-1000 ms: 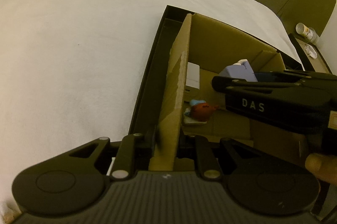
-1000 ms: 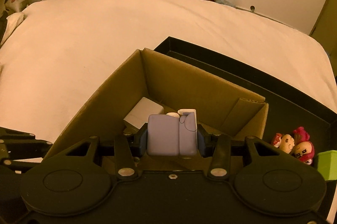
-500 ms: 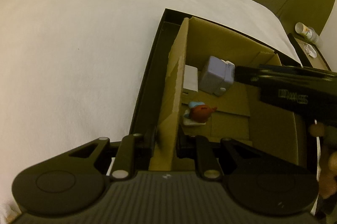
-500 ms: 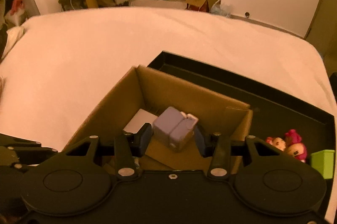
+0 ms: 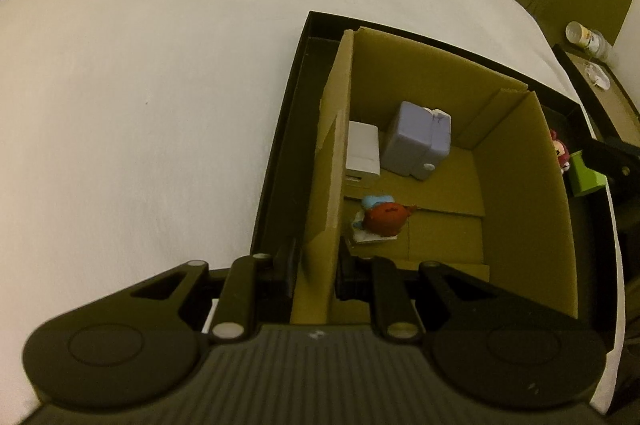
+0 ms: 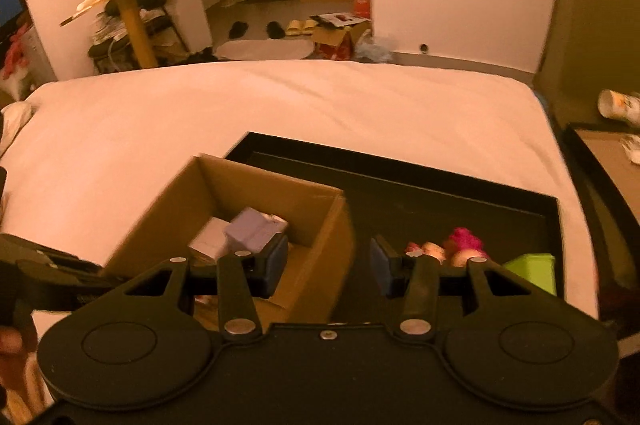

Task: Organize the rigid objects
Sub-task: 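Carry the lavender block into the box and lower it with the right gripper, then open the right gripper and withdraw it from the box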

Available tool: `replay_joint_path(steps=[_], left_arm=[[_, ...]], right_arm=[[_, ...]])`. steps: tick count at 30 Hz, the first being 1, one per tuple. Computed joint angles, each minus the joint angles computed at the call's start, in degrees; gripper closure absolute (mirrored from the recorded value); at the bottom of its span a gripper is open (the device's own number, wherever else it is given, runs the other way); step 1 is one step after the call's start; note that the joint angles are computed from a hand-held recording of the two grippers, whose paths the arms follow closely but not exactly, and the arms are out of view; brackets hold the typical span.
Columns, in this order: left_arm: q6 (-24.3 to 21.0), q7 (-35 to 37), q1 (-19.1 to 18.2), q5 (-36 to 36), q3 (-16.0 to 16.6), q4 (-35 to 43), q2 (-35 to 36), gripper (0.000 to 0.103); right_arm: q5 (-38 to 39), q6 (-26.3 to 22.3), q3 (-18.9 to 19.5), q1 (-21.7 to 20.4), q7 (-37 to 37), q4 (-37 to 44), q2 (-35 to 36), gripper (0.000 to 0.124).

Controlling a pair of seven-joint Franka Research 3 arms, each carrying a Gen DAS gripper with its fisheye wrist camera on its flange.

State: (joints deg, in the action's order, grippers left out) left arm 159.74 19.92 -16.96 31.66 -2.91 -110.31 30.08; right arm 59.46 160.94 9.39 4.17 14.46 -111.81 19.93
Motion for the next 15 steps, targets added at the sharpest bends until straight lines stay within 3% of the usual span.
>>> replay_joint_path(steps=[15], left_arm=[[-4.6, 1.6, -0.8, 0.7, -0.2, 2.8, 1.1, 0.088]], right_arm=[[-2.3, 4.4, -0.2, -4.3, 2.9, 2.5, 5.0, 0.076]])
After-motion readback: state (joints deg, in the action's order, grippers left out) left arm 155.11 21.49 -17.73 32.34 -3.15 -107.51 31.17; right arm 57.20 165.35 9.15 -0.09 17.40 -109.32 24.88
